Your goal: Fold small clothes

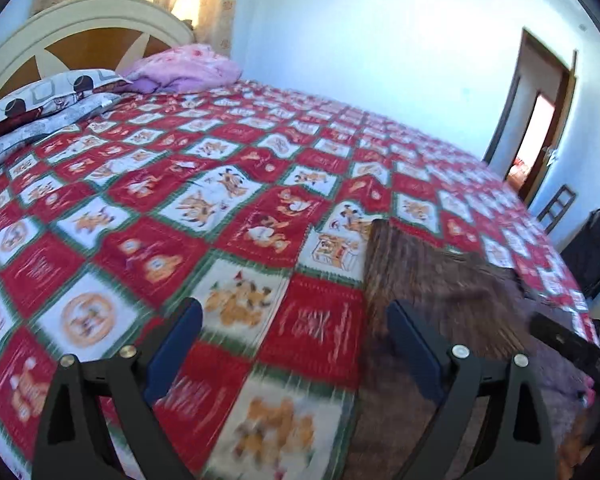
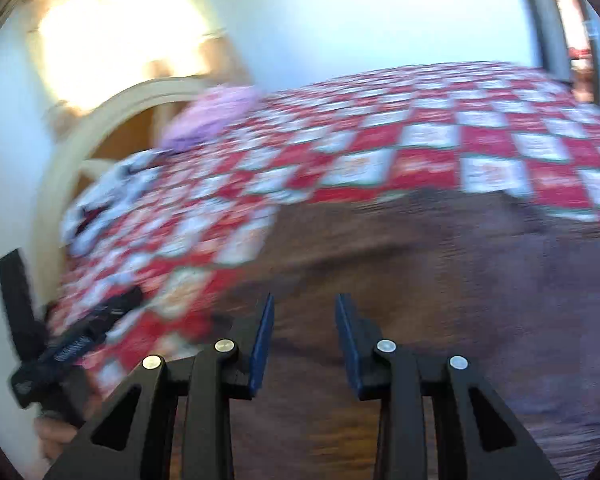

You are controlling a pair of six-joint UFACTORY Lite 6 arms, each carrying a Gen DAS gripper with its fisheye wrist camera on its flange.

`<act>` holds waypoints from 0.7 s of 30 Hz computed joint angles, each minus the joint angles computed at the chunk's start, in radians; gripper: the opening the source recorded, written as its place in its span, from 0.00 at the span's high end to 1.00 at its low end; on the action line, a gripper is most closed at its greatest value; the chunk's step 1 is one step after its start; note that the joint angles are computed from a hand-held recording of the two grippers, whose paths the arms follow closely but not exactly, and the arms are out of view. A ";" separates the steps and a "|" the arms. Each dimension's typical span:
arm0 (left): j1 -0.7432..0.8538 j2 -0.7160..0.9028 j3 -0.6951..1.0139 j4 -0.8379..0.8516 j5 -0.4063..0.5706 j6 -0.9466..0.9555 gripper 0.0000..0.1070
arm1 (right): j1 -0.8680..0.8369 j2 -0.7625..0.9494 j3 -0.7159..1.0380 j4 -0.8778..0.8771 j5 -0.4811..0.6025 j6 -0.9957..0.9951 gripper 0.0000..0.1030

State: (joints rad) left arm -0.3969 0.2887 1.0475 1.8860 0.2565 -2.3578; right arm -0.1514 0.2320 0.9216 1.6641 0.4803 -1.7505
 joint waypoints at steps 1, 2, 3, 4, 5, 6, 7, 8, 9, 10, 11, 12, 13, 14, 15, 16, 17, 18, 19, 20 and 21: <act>0.005 0.091 0.094 -0.105 0.000 0.105 0.10 | -0.017 0.019 0.023 -0.047 -0.014 0.033 0.68; 0.013 0.140 0.147 -0.209 0.002 0.209 0.10 | -0.023 0.040 0.032 -0.069 -0.035 0.034 0.68; 0.012 0.168 0.182 -0.313 0.013 0.314 0.10 | -0.018 0.047 0.025 -0.066 -0.055 0.014 0.68; 0.011 0.230 0.235 -0.413 0.039 0.419 0.10 | -0.013 0.060 0.015 -0.040 -0.078 -0.034 0.68; 0.013 0.259 0.258 -0.518 0.044 0.523 0.12 | 0.011 0.083 0.002 0.028 -0.124 -0.112 0.67; 0.032 0.274 0.245 -0.583 0.007 0.595 0.12 | 0.019 0.106 -0.013 0.128 -0.135 -0.216 0.68; 0.050 0.271 0.221 -0.607 -0.045 0.624 0.13 | 0.006 0.120 -0.035 0.215 -0.111 -0.321 0.68; 0.050 0.262 0.190 -0.589 -0.060 0.612 0.13 | 0.000 0.112 -0.064 0.305 -0.092 -0.426 0.68; 0.028 0.229 0.146 -0.529 -0.033 0.587 0.14 | -0.002 0.109 -0.077 0.373 -0.091 -0.504 0.68; 0.011 0.210 0.120 -0.479 -0.016 0.556 0.14 | 0.008 0.114 -0.072 0.414 -0.102 -0.541 0.68; 0.002 0.192 0.098 -0.471 -0.008 0.561 0.14 | 0.025 0.118 -0.067 0.455 -0.123 -0.579 0.68; -0.001 0.173 0.073 -0.466 -0.007 0.565 0.14 | 0.028 0.128 -0.056 0.468 -0.128 -0.595 0.67; 0.010 0.142 0.037 -0.433 -0.027 0.528 0.14 | 0.017 0.123 -0.062 0.456 -0.121 -0.591 0.67; 0.016 0.128 0.019 -0.386 -0.039 0.467 0.14 | 0.004 0.128 -0.058 0.422 -0.105 -0.560 0.67; 0.037 0.105 0.006 -0.381 -0.068 0.443 0.14 | -0.008 0.134 -0.052 0.391 -0.090 -0.530 0.67; 0.066 0.083 0.008 -0.418 -0.113 0.461 0.14 | -0.020 0.137 -0.053 0.368 -0.072 -0.506 0.67; 0.080 0.091 0.037 -0.491 -0.133 0.520 0.14 | -0.028 0.139 -0.054 0.352 -0.058 -0.487 0.67; 0.095 0.109 0.078 -0.595 -0.155 0.622 0.14 | -0.031 0.138 -0.055 0.346 -0.052 -0.481 0.67; 0.106 0.139 0.128 -0.698 -0.170 0.727 0.14 | -0.030 0.135 -0.057 0.349 -0.053 -0.484 0.67; 0.106 0.169 0.175 -0.797 -0.179 0.831 0.14 | -0.024 0.134 -0.059 0.361 -0.059 -0.495 0.67; 0.096 0.219 0.242 -0.889 -0.185 0.936 0.14 | -0.018 0.131 -0.061 0.378 -0.067 -0.511 0.67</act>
State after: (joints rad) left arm -0.3013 0.5073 1.2899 0.9972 0.0720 -1.4220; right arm -0.1689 0.3629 0.8607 2.0425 0.4137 -2.2615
